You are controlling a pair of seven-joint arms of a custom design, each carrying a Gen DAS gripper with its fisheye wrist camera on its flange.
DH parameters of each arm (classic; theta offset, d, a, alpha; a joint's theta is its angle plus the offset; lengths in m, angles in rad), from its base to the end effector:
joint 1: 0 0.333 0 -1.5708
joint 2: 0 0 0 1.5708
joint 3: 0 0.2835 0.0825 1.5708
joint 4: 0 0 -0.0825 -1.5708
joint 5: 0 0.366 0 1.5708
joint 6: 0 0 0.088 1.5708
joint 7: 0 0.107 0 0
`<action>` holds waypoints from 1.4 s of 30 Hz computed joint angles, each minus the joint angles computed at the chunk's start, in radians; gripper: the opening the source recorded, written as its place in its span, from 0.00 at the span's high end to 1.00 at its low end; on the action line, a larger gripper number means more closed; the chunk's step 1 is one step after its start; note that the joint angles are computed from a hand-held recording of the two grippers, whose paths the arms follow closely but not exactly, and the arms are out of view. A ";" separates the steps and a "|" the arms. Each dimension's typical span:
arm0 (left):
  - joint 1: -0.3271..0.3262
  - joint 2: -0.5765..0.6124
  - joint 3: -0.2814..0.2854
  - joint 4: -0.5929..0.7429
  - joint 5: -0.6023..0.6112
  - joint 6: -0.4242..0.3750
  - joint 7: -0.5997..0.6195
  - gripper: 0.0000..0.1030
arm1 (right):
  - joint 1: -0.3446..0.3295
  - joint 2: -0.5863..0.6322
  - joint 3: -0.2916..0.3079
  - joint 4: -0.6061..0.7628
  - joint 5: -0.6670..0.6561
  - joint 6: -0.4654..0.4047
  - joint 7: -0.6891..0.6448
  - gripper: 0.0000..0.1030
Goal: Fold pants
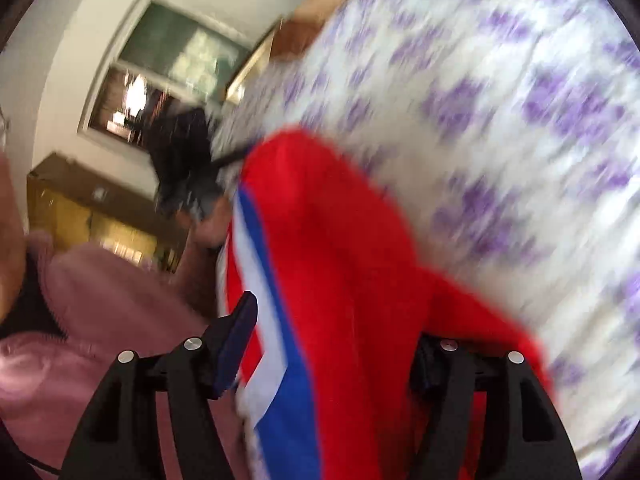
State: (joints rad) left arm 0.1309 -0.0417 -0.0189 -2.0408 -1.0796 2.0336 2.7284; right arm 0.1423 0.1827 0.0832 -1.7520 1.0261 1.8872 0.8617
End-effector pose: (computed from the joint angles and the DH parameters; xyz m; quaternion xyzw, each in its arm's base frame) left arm 0.5440 0.0110 0.4659 0.4366 -0.7710 0.4604 0.0548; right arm 0.5708 0.1932 0.4673 -0.7726 0.4271 0.2610 0.3907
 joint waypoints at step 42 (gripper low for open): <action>-0.018 -0.314 0.144 -0.296 0.027 0.264 -0.017 0.04 | 0.424 -0.050 0.106 -0.056 -1.187 0.669 0.415 0.94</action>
